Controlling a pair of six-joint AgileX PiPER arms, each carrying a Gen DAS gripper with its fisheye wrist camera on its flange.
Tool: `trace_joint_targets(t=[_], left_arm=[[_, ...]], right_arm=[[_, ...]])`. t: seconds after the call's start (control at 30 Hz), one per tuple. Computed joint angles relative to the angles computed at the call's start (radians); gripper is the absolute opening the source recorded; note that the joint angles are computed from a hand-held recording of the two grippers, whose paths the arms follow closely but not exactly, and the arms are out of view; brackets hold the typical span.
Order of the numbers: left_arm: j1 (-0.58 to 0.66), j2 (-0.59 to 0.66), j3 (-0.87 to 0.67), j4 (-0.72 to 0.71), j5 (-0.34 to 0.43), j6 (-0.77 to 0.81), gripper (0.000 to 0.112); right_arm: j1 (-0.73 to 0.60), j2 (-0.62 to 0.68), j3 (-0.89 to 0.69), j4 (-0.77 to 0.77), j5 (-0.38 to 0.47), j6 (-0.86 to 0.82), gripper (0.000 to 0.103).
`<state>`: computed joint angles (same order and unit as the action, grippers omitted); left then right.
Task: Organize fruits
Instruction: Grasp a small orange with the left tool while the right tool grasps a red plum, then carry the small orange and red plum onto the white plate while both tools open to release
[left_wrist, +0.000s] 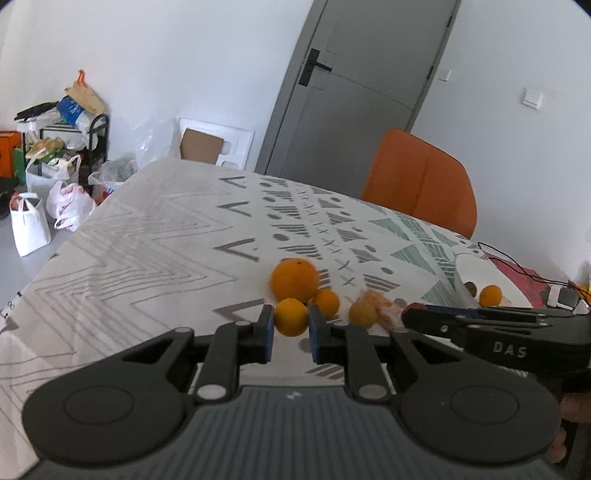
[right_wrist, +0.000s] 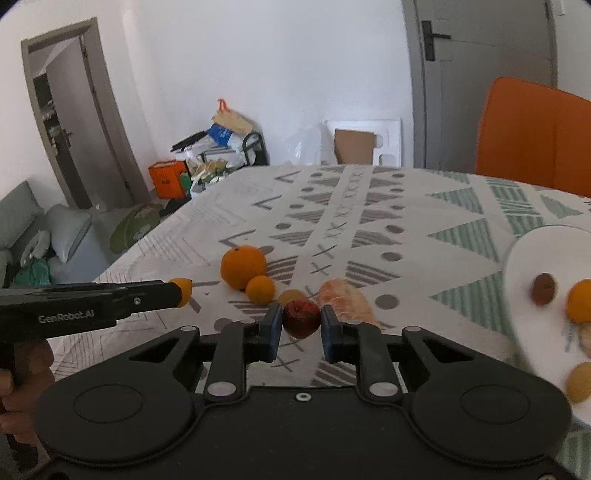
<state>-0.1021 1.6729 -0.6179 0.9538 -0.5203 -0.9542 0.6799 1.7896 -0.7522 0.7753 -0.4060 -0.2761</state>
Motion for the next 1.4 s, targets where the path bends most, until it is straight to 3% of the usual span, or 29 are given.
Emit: trace_joint_targets(t=[0.5, 0.83, 1.1, 1.4], left_arm=[[-0.222, -0.059, -0.046, -0.084, 0.114, 0.044, 0.018], [-0.397, -0.054, -0.105, -0.227, 0.204, 0.159, 0.018], [-0.522, -0.013, -0.175, -0.321, 0.246, 0.255, 0.018], [-0.599, 0.072, -0.276, -0.325, 0.285, 0.263, 0.018]], right_arm=[[-0.039, -0.206, 0.293, -0.041, -0.190, 0.160, 0.021], [-0.141, -0.305, 0.479, -0.144, -0.293, 0.308, 0.021], [-0.276, -0.311, 0.579, -0.276, -0.360, 0.449, 0.021], [-0.425, -0.272, 0.646, -0.421, -0.442, 0.563, 0.021]])
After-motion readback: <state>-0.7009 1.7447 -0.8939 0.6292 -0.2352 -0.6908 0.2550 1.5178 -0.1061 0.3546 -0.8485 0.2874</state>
